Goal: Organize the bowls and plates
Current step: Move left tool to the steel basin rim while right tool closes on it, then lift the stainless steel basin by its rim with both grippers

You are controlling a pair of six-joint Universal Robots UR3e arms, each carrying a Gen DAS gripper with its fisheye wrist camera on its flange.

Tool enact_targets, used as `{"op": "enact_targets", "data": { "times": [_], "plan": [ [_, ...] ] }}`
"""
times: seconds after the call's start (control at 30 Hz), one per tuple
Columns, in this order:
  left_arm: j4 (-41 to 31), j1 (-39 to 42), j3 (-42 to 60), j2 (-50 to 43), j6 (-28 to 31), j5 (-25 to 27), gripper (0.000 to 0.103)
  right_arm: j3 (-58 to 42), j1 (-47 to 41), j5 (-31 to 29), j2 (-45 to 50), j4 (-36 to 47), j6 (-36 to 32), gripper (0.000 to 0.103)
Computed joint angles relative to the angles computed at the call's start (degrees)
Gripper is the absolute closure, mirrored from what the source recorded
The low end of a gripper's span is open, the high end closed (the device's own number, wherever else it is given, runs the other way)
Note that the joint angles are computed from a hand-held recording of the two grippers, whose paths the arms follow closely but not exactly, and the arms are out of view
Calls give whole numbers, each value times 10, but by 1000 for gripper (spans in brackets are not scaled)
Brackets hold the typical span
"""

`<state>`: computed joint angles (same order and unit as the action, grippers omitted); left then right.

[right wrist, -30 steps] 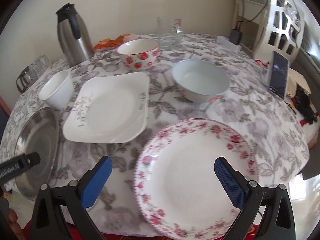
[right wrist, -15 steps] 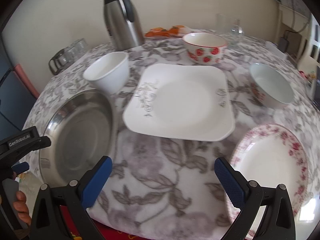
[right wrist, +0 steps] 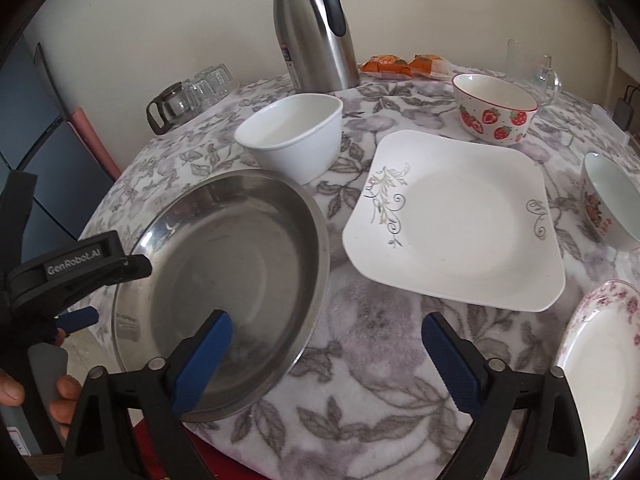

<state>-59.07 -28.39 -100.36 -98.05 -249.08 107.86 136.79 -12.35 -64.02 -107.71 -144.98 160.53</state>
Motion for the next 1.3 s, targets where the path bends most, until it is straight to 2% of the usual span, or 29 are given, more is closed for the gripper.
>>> {"op": "enact_targets", "data": {
  "times": [0.2,0.27,0.37,0.47,0.57,0.67,0.8,0.9,0.97,1.07,1.3],
  "plan": [
    [14,22,-22,1,18,-23,0,-6,-8,31,11,23,-13,23],
    [33,31,-46,13,7,-32,0,-11,-8,40,26,22,-11,31],
    [36,38,-67,25,-14,-26,0,-20,-6,46,44,26,-7,38],
    [59,47,-87,30,-12,-33,1,-29,0,47,64,20,1,42],
    [78,49,-96,32,-7,-32,9,-35,5,45,82,10,10,48],
    [89,49,-100,32,-4,-27,12,-41,7,45,99,1,18,53],
    [111,56,-109,31,7,-32,31,-48,7,47,117,-8,29,61],
    [132,65,-119,27,17,-43,38,-55,12,39,132,-20,43,67],
    [147,70,-127,26,21,-49,40,-58,13,39,142,-25,46,72],
    [142,72,-122,16,25,-48,49,-59,15,34,152,-34,49,78],
    [137,73,-123,12,26,-40,58,-59,26,28,155,-39,44,85]
  ]
}}
